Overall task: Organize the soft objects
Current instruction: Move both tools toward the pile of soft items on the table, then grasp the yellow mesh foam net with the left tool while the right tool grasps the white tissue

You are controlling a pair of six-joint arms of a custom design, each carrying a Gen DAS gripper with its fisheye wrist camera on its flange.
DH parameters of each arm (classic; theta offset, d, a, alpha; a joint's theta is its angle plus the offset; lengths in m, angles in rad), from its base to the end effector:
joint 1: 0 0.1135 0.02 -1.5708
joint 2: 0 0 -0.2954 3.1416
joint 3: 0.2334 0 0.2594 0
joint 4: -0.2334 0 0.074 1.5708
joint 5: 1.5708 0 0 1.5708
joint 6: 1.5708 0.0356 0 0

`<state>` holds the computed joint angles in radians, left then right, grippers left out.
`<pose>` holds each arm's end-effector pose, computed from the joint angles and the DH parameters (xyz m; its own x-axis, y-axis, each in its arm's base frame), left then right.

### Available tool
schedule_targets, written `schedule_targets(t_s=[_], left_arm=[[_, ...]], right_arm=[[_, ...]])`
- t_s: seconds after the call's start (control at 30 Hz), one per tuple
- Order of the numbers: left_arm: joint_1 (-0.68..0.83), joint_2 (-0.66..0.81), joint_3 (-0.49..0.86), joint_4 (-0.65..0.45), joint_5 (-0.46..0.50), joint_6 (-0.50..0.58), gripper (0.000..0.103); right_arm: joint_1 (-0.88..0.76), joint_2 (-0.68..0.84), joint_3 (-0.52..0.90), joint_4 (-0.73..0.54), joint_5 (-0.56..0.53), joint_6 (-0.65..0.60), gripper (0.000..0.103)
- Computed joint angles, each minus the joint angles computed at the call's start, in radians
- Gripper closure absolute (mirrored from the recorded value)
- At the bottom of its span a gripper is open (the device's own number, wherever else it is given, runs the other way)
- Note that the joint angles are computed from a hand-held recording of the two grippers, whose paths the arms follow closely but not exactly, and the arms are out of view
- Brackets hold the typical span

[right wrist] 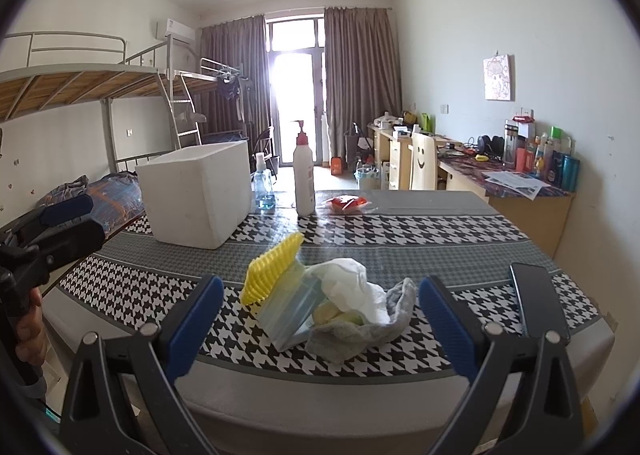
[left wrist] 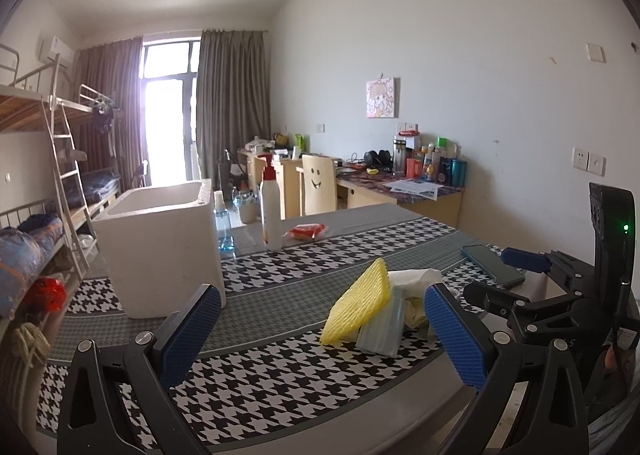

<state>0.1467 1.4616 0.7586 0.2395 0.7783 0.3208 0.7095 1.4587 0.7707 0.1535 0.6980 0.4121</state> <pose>0.3083 0.0203 0.2453 -0.2566 0.1891 -0.9478 0.6302 0.7762 -0.0158 0.2479 0.1827 0.2416 -0.3860 0.0730 -0.9196 0.0820 0.9956 0.0447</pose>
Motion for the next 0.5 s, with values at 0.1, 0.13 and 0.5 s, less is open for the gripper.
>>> schedule_targets(t_s=[0.1, 0.13, 0.5], left_arm=[[-0.015, 0.013, 0.014, -0.015, -0.015, 0.006, 0.001], [-0.022, 0.019, 0.020, -0.020, -0.022, 0.006, 0.001], [-0.087, 0.108, 0.093, -0.057, -0.099, 0.004, 0.001]], right_arm=[[-0.010, 0.006, 0.004, 0.000, -0.012, -0.001, 0.003], [-0.011, 0.008, 0.005, 0.001, -0.013, -0.002, 0.003], [-0.084, 0.047, 0.030, -0.005, -0.090, -0.018, 0.003]])
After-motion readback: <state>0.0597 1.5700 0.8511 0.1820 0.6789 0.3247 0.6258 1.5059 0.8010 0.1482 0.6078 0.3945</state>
